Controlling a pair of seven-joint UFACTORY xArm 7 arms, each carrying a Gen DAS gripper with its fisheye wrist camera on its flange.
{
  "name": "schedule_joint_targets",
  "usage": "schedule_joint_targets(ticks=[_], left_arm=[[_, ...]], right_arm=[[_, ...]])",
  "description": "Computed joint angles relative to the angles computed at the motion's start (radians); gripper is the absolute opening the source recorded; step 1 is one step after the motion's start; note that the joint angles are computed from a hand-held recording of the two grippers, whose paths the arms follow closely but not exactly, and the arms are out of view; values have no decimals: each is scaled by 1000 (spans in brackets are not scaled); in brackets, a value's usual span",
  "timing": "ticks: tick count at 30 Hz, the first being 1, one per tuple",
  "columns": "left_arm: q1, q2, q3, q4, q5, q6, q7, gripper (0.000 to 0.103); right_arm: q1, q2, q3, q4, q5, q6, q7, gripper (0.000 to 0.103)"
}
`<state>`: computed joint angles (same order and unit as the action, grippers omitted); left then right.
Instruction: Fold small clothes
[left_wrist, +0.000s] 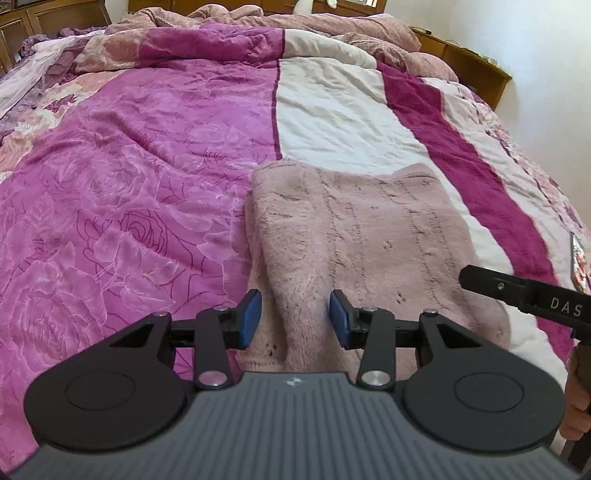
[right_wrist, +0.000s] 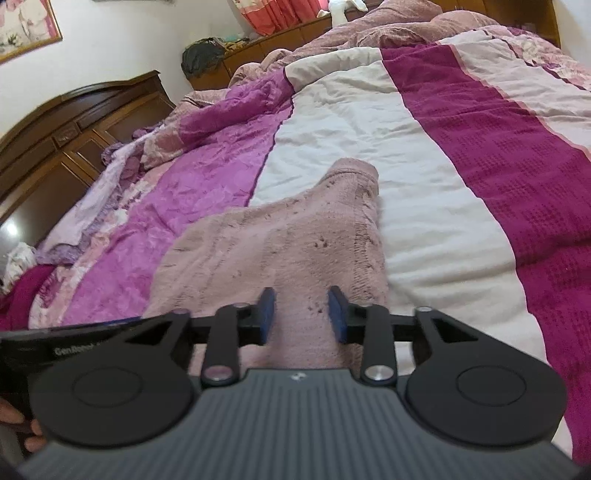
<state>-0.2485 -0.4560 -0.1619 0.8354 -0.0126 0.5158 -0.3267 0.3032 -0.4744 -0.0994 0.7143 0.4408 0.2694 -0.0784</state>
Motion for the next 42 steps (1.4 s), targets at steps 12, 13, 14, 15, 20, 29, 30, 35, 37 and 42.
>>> schedule_joint_targets(ticks=[12,13,14,15,20,29,30,35,37,42], left_arm=[[3,-146,-54,-8,7,126,-73,76],[10,-157,-68,-13,22,139,-89,76],[13,-166,-79,-16,35,153,-102,76],[19,-170,-95,-11,51,184,-120,76],[4,-192,-114,-43,74,223,-176,76],[-1,-179,-135,-80,130,231,-240,76],[-5,-175,-133,-83,130,231,-242,76],[-16,-142,-127,-84,142,235,-241,76],[-24,-130,-121,-87,140,236,-236,76],[-26,-115,-121,-89,153,237,-245,76]], right_arm=[[-60,-191,59,-73,-116,95,62,67],[-66,-205,65,-84,-128,100,71,67],[-72,-218,71,-97,-139,101,80,72],[-79,-232,79,-110,-151,102,91,76],[-96,-265,107,-158,-206,121,135,76],[-136,-250,153,-203,-295,131,222,76],[-136,-247,150,-206,-297,132,230,76],[-126,-242,134,-228,-297,113,255,76],[-122,-240,131,-230,-302,111,254,76],[-116,-234,127,-234,-308,102,253,76]])
